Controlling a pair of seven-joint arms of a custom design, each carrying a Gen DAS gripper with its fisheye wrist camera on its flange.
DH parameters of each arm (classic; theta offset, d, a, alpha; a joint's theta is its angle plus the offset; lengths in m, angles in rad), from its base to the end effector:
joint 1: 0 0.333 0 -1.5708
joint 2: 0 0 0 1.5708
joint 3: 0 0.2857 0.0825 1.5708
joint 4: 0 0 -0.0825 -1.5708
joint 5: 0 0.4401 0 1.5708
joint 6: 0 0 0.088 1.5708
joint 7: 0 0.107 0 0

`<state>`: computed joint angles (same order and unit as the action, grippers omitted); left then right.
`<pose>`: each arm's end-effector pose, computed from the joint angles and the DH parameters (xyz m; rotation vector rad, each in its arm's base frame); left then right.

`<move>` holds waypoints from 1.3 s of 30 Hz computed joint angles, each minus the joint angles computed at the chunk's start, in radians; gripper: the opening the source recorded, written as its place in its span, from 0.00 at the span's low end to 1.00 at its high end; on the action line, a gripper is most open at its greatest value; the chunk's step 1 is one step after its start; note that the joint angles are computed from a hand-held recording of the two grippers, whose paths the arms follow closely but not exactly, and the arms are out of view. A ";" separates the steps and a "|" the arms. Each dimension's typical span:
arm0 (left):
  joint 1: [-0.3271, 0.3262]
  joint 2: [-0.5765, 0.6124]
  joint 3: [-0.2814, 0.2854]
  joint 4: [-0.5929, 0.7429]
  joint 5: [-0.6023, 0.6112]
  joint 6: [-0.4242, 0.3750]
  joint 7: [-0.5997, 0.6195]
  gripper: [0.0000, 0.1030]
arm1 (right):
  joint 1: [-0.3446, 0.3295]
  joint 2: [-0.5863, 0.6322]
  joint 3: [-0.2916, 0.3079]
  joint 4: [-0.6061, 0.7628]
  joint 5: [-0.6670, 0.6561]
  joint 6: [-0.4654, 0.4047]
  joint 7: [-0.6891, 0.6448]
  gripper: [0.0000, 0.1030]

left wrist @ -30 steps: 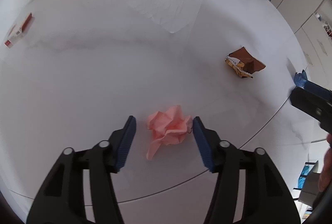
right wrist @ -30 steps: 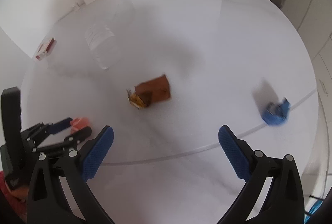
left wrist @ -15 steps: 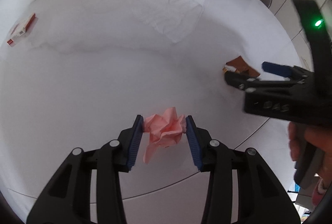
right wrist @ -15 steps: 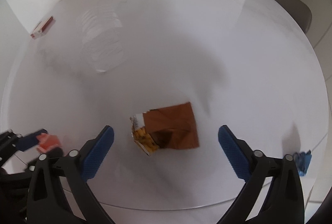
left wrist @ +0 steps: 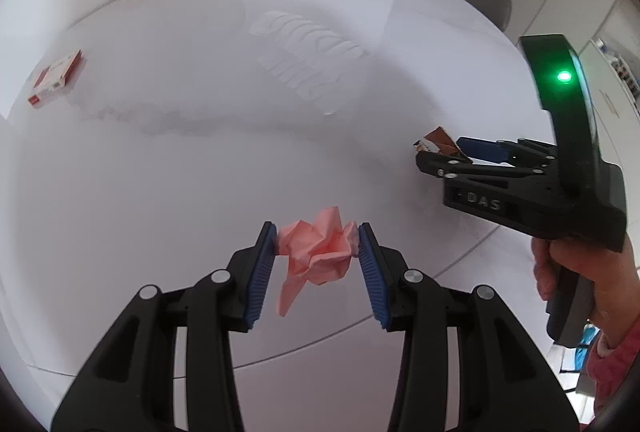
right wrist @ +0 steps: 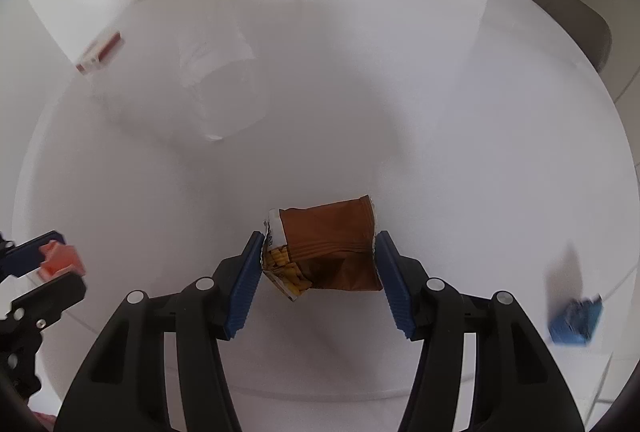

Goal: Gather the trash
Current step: 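Carry both items to the bin and open the right gripper over it, then release the pink tissue into the bin with the left gripper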

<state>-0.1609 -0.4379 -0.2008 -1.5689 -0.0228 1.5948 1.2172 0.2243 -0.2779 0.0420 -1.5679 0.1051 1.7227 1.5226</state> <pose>0.4061 -0.1922 0.8270 -1.9947 2.0227 -0.5596 0.5035 0.1518 0.7716 -2.2174 1.5972 -0.2738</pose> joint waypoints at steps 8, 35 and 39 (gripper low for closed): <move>-0.058 0.030 -0.025 0.080 -0.061 -0.024 0.062 0.40 | -0.056 -0.299 -0.057 -0.177 0.022 -0.086 0.030 0.55; -0.494 0.571 -0.247 0.634 0.005 -0.236 0.191 0.40 | -0.504 -0.965 -0.231 -0.778 -0.265 -0.435 0.159 0.95; -0.580 0.669 -0.232 0.747 0.024 -0.276 0.180 0.40 | -0.530 -0.956 -0.265 -0.716 -0.285 -0.458 0.148 0.95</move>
<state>-0.7412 0.2315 -0.4324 -0.8222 0.0013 1.3188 1.3973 -0.3056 -1.2336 -0.2228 -2.2837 -0.1798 1.2650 1.6704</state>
